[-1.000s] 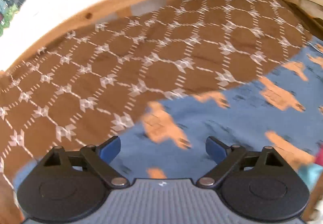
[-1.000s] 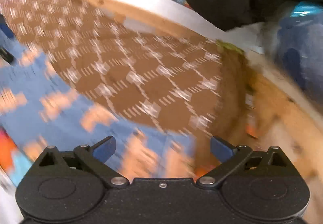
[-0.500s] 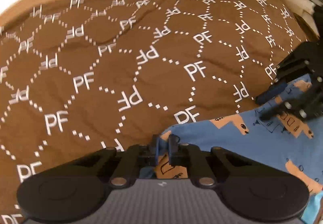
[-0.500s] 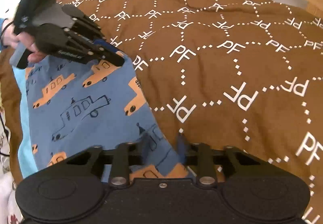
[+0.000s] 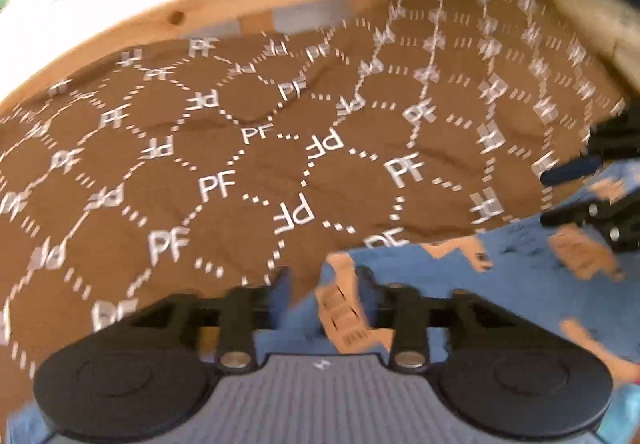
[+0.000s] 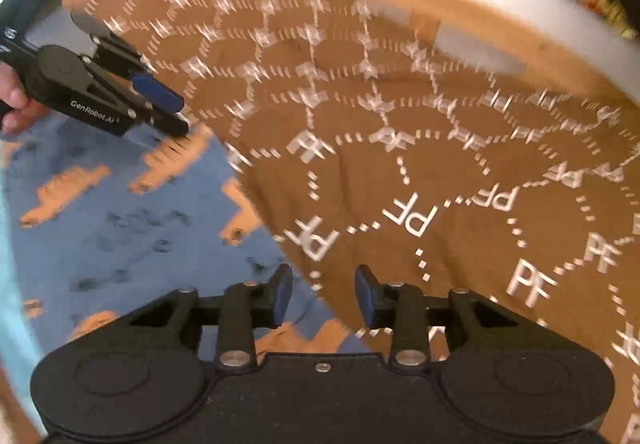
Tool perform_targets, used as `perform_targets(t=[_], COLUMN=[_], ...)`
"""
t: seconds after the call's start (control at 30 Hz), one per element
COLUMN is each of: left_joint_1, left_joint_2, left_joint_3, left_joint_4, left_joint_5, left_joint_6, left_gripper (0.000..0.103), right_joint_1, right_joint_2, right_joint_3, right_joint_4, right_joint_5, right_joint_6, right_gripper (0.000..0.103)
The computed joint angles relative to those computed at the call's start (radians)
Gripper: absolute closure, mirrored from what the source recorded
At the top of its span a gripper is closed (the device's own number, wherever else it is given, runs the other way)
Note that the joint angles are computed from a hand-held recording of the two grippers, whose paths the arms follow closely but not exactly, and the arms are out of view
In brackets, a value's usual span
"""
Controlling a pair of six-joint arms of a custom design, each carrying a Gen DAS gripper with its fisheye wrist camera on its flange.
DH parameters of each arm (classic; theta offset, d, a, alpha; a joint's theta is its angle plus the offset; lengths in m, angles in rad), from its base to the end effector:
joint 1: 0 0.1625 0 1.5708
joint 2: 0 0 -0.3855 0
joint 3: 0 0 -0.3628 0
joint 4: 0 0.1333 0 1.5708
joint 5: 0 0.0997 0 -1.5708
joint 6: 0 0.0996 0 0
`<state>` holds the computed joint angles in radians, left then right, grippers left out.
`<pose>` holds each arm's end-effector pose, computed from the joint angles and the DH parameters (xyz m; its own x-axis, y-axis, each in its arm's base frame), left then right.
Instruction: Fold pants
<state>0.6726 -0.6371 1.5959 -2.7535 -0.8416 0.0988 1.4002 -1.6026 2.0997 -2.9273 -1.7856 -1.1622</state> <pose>-0.3700 -0.5499 0.0446 -0.5022 0.5487 -0.6684 0.8162 0.5561 -0.1569 0.0348 -0.4580 0.3868 -0.4734 -0.4613 0.7504 -0.8144 0.5539 -0.1732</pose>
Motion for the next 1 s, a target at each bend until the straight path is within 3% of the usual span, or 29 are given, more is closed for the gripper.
perform_targets(t=[0.03,0.07,0.17,0.27,0.37,0.43,0.5,0.6,0.63,0.73,0.8,0.87,0.93,1.0], left_joint_1=[-0.014,-0.026,-0.061,-0.065,-0.055,-0.055,-0.065,-0.09,-0.094,-0.095,-0.091,-0.091,-0.104,-0.115], left_joint_2=[-0.031,-0.054,-0.116,-0.171,-0.261,-0.312,-0.332,-0.313,-0.295,-0.267,-0.267,-0.265,-0.248,-0.202], left_joint_3=[0.055,0.096,0.203,0.265,0.33,0.339,0.329,0.318,0.306,0.268,0.247,0.211,0.19,0.158], left_joint_4=[-0.034,-0.045,0.03,0.196,0.223,0.283,0.351,0.364,0.389,0.535,0.56,0.581,0.528,0.42], left_joint_5=[0.001,0.007,0.061,0.146,0.158,0.165,0.171,0.191,0.21,0.229,0.216,0.183,0.172,0.148], left_joint_6=[-0.02,-0.038,-0.097,-0.218,-0.246,-0.267,-0.308,-0.329,-0.342,-0.446,-0.481,-0.531,-0.537,-0.459], left_gripper=[0.033,0.031,0.031,0.033,0.037,0.045,0.045,0.023,0.022,0.021,0.018,0.008,0.003,0.001], right_joint_1=[-0.002,-0.008,-0.019,-0.029,-0.087,-0.091,-0.093,-0.086,-0.079,-0.068,-0.099,-0.115,-0.136,-0.185], right_joint_2=[-0.051,-0.085,-0.182,-0.211,-0.296,-0.327,-0.342,-0.309,-0.287,-0.225,-0.293,-0.371,-0.437,-0.5], right_joint_3=[0.049,0.084,0.186,0.279,0.371,0.382,0.369,0.353,0.352,0.355,0.361,0.356,0.362,0.38], right_joint_4=[-0.004,-0.008,0.031,-0.04,-0.085,-0.078,-0.071,-0.104,-0.119,-0.161,-0.109,-0.062,-0.074,-0.119], right_joint_5=[0.02,0.04,0.055,-0.014,0.02,0.021,0.049,0.086,0.076,-0.023,0.009,0.021,0.036,0.082], right_joint_6=[-0.004,-0.007,-0.003,-0.045,-0.119,-0.124,-0.062,0.025,0.038,-0.005,0.026,0.103,0.17,0.209], right_gripper=[0.057,0.05,0.043,0.041,0.041,0.041,0.041,0.033,0.026,0.025,0.025,0.024,0.018,0.015])
